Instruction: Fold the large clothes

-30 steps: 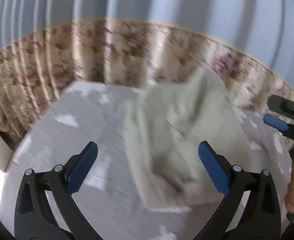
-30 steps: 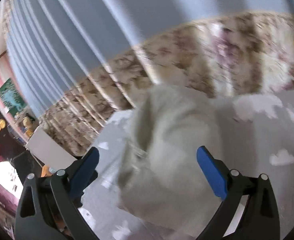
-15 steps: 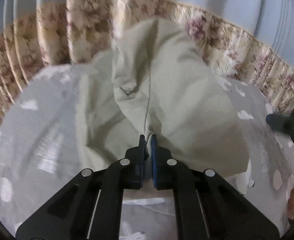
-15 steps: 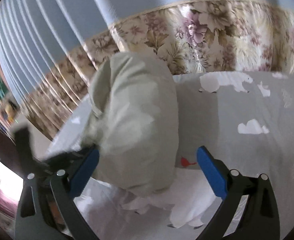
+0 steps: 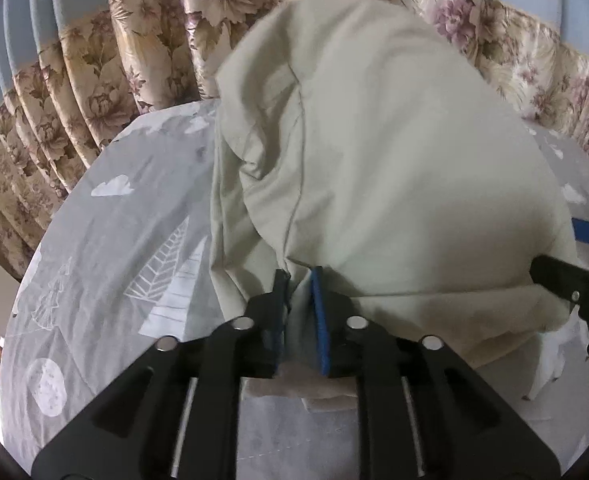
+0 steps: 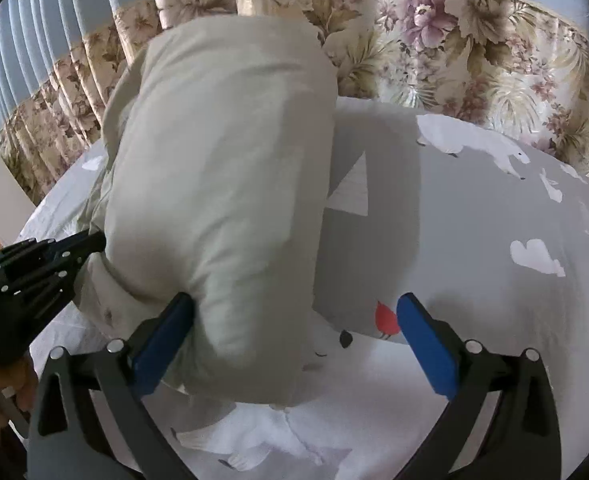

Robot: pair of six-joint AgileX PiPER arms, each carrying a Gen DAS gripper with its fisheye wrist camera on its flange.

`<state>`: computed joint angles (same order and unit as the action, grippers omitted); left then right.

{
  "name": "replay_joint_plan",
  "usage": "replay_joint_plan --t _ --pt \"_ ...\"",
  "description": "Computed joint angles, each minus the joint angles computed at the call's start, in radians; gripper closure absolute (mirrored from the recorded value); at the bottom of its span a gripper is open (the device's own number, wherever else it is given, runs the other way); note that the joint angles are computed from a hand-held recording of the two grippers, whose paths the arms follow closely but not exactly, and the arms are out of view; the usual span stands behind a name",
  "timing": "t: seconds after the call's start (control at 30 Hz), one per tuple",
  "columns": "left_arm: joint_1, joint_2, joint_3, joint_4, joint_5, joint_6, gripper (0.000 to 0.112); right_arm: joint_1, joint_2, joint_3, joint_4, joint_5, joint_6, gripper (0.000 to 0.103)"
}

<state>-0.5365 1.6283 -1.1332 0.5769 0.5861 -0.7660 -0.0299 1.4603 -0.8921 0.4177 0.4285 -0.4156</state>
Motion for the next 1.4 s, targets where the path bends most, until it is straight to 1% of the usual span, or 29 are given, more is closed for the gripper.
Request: replay_joint_plan --t 0.03,0.07,0.1,0.13,0.17,0.23,0.27,0.3,0.4,0.43,0.5,0.53,0.57,0.63,0.67,0.73,0.77,0.8,0.83,0.87,0.93,0.97,1.03,1.17,1.23,1.27,1.33,1.37,1.4 --pt "0.005 -0.031 0.007 0.005 0.009 -0.004 0.075 -0.017 -0.025 -0.009 0.029 0.029 -0.036 0.003" --pt "0.01 -0.052 0.01 0.019 0.016 -0.015 0.051 -0.031 -0.044 -0.013 0.066 0.042 -0.08 0.003" --pt "0.02 -0.091 0.016 0.032 0.024 -0.029 0.031 -0.057 -0.077 -0.013 0.134 0.054 -0.16 0.003" --pt "0.03 -0.128 0.016 0.05 0.026 -0.047 0.025 -0.081 -0.107 -0.018 0.184 0.059 -0.218 0.003" --pt "0.04 -0.15 -0.001 0.068 0.036 -0.057 0.02 -0.094 -0.123 -0.03 0.201 0.056 -0.235 0.002" --pt "0.051 -0.153 -0.074 0.06 0.059 -0.034 0.014 -0.097 -0.122 -0.075 0.168 0.044 -0.191 0.002" --pt "0.052 -0.136 -0.116 0.056 0.067 -0.02 0.012 -0.087 -0.101 -0.117 0.109 0.012 -0.128 0.002" --pt "0.053 -0.098 -0.182 0.049 0.087 0.008 0.012 -0.077 -0.082 -0.147 0.055 0.003 -0.071 0.002" --pt "0.062 0.062 -0.397 0.01 0.151 0.096 0.012 -0.056 0.034 -0.283 -0.051 -0.006 0.057 0.002" --pt "0.064 0.129 -0.482 -0.01 0.186 0.13 0.012 -0.043 0.085 -0.336 -0.106 -0.015 0.117 0.002" --pt "0.068 0.231 -0.608 -0.044 0.225 0.185 0.012 -0.022 0.149 -0.394 -0.165 -0.03 0.18 0.002" --pt "0.069 0.293 -0.681 -0.036 0.253 0.192 0.012 -0.007 0.199 -0.443 -0.232 -0.03 0.251 0.002" --pt "0.075 0.34 -0.736 -0.039 0.266 0.204 0.012 0.003 0.227 -0.473 -0.275 -0.03 0.297 0.002" --pt "0.1 0.418 -0.83 -0.089 0.283 0.233 0.012 0.021 0.288 -0.523 -0.346 -0.057 0.379 0.002" --pt "0.108 0.445 -0.854 -0.091 0.283 0.228 0.012 0.025 0.313 -0.546 -0.365 -0.061 0.407 0.002" --pt "0.128 0.505 -0.912 -0.101 0.297 0.241 0.012 0.023 0.366 -0.598 -0.323 -0.063 0.385 0.002" --pt "0.138 0.529 -0.93 -0.102 0.302 0.243 0.012 0.025 0.397 -0.637 -0.323 -0.043 0.386 0.003" --pt "0.149 0.551 -0.944 -0.107 0.301 0.248 0.012 0.032 0.414 -0.661 -0.362 -0.034 0.427 0.003" --pt "0.162 0.57 -0.952 -0.114 0.297 0.257 0.012 0.042 0.447 -0.704 -0.442 -0.016 0.494 0.003" --pt "0.171 0.581 -0.951 -0.12 0.292 0.264 0.012 0.051 0.472 -0.739 -0.483 0.009 0.521 0.003" --pt "0.186 0.606 -0.948 -0.132 0.281 0.273 0.012 0.059 0.545 -0.841 -0.463 0.093 0.478 0.003" --pt "0.192 0.614 -0.945 -0.137 0.275 0.27 0.012 0.064 0.571 -0.874 -0.468 0.12 0.469 0.003" --pt "0.204 0.622 -0.93 -0.147 0.26 0.248 0.012 0.085 0.617 -0.926 -0.527 0.155 0.484 0.003" --pt "0.212 0.648 -0.959 -0.158 0.281 0.26 0.012 0.1 0.674 -0.964 -0.559 0.182 0.482 0.002" --pt "0.206 0.654 -0.966 -0.144 0.289 0.257 0.012 0.111 0.673 -0.939 -0.611 0.161 0.506 0.002" --pt "0.203 0.653 -0.963 -0.136 0.287 0.254 0.012 0.115 0.663 -0.911 -0.644 0.136 0.528 0.002" --pt "0.206 0.645 -0.95 -0.142 0.273 0.256 0.012 0.103 0.653 -0.9 -0.602 0.131 0.511 0.003" --pt "0.217 0.629 -0.924 -0.169 0.248 0.27 0.012 0.089 0.635 -0.892 -0.537 0.138 0.466 0.003" --pt "0.229 0.608 -0.897 -0.206 0.229 0.291 0.012 0.082 0.619 -0.884 -0.513 0.143 0.453 0.003"
